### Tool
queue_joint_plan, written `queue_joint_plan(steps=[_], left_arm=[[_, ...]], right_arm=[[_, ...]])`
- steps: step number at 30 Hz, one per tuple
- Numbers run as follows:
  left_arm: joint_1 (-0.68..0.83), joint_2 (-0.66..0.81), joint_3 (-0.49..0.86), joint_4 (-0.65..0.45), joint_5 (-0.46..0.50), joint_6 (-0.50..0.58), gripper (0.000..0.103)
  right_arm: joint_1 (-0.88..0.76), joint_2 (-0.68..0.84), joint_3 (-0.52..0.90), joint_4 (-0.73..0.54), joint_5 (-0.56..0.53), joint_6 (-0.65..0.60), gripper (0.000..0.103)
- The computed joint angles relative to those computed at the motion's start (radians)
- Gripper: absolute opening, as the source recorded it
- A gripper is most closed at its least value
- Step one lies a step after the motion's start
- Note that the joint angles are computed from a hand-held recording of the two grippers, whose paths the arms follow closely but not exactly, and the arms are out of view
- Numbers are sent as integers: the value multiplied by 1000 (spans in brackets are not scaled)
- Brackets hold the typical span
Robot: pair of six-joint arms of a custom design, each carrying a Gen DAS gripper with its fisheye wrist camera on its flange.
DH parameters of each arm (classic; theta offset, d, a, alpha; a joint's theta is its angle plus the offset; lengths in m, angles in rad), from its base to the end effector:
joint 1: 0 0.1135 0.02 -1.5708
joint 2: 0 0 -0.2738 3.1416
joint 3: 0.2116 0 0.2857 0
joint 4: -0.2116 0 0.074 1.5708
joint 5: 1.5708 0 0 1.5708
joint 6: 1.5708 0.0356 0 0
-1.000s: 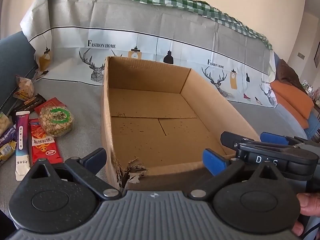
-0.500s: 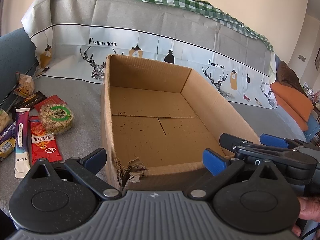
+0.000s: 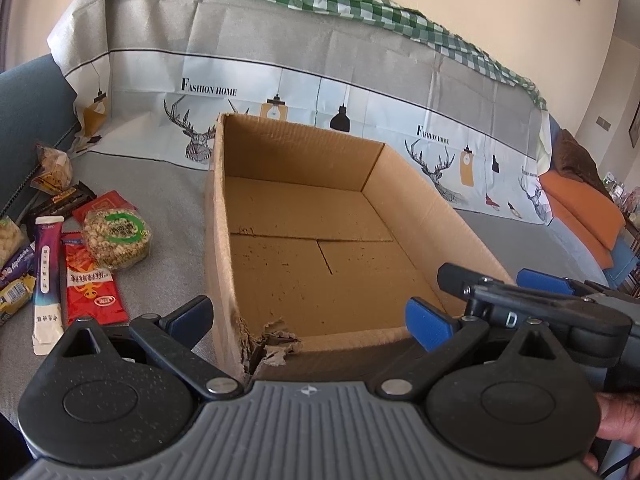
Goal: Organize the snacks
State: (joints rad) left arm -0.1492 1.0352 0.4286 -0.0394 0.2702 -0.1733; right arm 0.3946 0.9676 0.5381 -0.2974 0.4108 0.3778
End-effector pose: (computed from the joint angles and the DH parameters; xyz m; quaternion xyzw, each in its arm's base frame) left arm 0.2265 -0.0437 0.1738 0.0494 0.8875 -0.1900 0.4169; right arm 0.2116 0.0727 0.2064 0.0760 0.8938 -0.0213 0.4415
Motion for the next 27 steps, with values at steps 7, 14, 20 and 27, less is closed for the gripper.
queue_joint_plan(steps=[7, 14, 20, 27], left_arm=[[167, -26, 60, -109, 189, 100, 46], [473, 122, 231, -273, 325, 440, 13], [665, 272, 191, -72, 283, 491, 14], [732, 353, 158, 114, 229, 388, 14]], right_arm=[[78, 9, 36, 28, 32, 83, 61], [210, 76, 73, 148, -9, 146, 36], [318, 209, 117, 312, -86, 121, 36], [400, 437, 201, 431, -161, 96, 37]])
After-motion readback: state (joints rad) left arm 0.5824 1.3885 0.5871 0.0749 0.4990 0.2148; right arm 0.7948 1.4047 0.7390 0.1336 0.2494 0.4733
